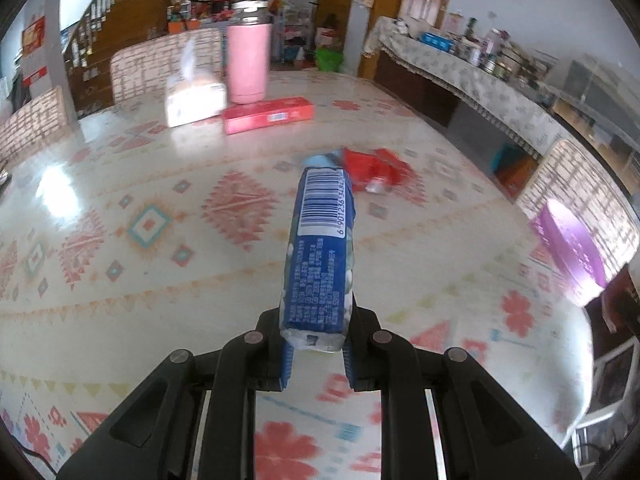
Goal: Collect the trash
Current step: 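Carry both items over the purple wastebasket and open both tools to drop them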
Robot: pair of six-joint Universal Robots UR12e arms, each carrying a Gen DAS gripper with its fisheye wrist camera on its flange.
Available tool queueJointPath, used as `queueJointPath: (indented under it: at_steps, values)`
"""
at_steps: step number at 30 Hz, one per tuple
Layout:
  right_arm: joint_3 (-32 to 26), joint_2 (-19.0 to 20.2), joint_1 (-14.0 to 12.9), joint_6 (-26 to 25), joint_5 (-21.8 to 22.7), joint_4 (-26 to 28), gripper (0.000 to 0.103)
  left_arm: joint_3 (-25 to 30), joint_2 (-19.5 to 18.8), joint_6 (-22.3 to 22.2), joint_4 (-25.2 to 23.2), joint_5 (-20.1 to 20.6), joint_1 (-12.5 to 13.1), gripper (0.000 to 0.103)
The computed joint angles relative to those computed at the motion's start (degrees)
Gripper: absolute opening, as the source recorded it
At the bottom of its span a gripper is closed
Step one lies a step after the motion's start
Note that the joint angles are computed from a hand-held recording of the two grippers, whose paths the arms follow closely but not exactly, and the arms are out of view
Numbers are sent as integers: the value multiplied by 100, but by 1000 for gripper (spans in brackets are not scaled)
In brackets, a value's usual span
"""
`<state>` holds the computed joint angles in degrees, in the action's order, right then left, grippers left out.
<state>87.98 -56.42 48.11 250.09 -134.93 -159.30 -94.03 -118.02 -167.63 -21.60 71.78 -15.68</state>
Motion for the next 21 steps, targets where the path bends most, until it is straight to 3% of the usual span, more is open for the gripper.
queueJointPath:
  at_steps: [7, 13, 21]
  values:
    - [654, -325, -82, 401, -173, -252, 49, 242, 16, 450, -342, -224, -471, 19]
    - [1182, -631, -215, 746, -206, -358, 49, 847, -258, 724, -1100, -576, -959, 19]
    - [1667, -1008, -448, 999, -316, -251, 49, 1548, -624, 979, -1686, -663, -1562, 19]
